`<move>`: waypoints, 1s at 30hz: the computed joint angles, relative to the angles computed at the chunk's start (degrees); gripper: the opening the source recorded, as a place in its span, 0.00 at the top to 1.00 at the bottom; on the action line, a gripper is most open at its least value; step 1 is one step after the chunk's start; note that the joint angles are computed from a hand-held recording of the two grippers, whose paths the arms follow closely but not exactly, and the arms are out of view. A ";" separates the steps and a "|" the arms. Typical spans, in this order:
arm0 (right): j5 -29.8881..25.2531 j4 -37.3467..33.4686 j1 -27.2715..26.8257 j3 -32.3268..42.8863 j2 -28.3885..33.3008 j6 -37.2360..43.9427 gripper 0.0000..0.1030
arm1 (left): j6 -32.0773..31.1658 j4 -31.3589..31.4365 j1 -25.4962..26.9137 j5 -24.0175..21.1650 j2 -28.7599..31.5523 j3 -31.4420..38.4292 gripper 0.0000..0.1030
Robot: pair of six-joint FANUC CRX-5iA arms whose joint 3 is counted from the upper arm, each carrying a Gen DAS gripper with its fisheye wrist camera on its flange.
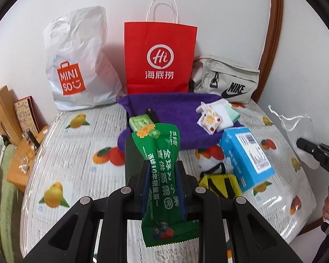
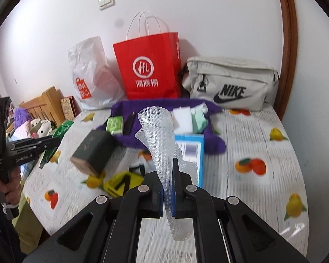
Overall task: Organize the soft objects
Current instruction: 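Lift the green packet with the left tool while the right tool lifts the mesh bag, then lower the green packet and mesh bag onto the purple towel, opening both tools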
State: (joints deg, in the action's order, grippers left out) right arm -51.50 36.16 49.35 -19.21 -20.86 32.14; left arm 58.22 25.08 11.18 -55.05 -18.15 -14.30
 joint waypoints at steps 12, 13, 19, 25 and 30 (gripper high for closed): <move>5.27 -4.70 -8.18 9.56 9.48 7.52 0.95 | 4.18 -3.05 -3.65 3.24 9.18 8.64 0.80; 5.74 -5.26 -8.82 10.36 10.33 8.09 0.95 | 4.45 -3.22 -3.99 3.45 10.15 9.44 0.80; 7.46 -9.28 -12.07 15.68 15.61 12.78 0.95 | 5.76 -4.48 -5.29 3.76 15.12 13.90 0.80; 8.03 -12.46 -14.46 20.56 20.70 17.13 0.95 | 6.77 -6.08 -6.14 3.91 19.81 18.59 0.80; 7.75 -15.27 -15.78 24.84 24.81 21.29 0.95 | 7.09 -6.36 -6.84 3.41 23.62 21.86 0.80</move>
